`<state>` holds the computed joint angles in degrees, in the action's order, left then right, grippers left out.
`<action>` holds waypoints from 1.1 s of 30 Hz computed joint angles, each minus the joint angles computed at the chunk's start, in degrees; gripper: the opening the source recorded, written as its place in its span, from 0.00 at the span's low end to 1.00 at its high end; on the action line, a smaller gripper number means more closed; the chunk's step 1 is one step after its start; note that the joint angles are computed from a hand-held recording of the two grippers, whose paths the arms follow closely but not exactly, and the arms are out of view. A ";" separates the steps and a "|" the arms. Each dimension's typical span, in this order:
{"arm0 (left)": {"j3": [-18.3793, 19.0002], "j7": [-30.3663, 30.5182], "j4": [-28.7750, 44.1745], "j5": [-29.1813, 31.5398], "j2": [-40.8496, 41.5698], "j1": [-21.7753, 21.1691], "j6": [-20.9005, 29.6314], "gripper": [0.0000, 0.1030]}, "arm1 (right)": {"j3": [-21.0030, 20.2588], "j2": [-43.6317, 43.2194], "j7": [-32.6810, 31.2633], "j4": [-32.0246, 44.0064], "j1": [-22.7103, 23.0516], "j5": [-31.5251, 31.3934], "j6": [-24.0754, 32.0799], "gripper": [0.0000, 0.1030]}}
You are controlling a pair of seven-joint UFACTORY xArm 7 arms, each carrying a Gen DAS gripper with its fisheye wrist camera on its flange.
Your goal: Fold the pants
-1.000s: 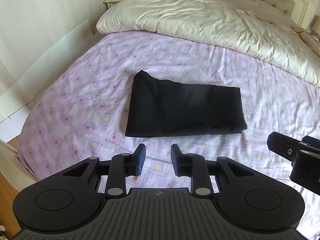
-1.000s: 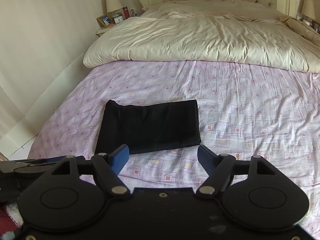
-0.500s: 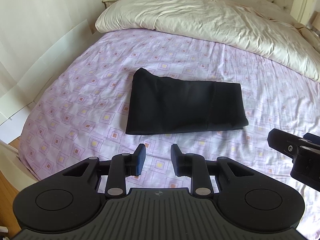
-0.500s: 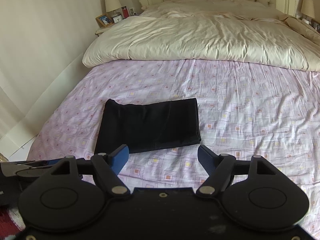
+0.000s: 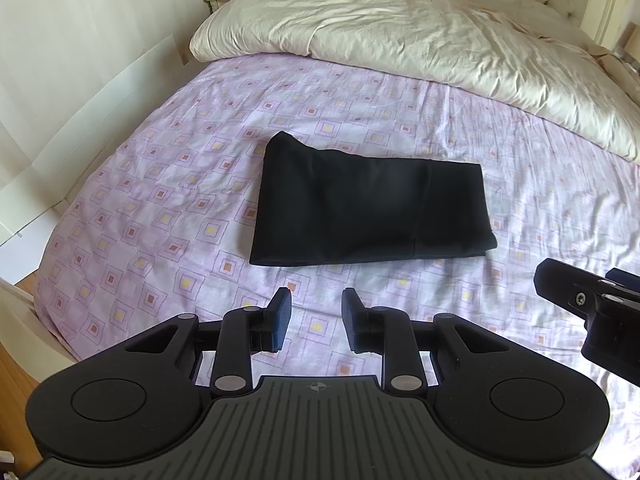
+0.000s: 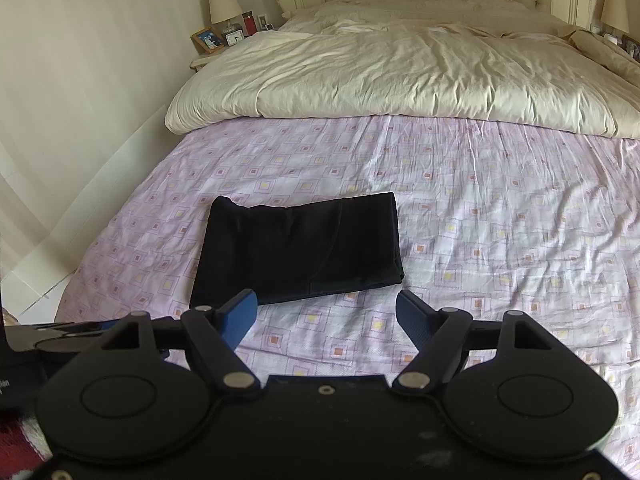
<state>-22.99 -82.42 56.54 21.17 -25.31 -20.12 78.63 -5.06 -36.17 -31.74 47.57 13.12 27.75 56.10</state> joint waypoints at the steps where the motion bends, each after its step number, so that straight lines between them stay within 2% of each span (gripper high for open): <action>1: 0.07 0.16 -0.12 0.04 -0.03 -0.04 -0.11 0.26 | -0.01 -0.01 -0.03 -0.06 -0.02 0.01 0.04 0.78; 17: -0.52 -0.17 -0.27 2.00 0.23 0.04 -0.03 0.26 | 0.20 0.05 0.40 -0.42 -0.25 0.19 0.35 0.78; 33: 0.58 2.08 -1.49 1.35 -0.11 0.28 -2.59 0.26 | 0.55 0.87 1.17 -0.10 -0.26 0.11 0.21 0.78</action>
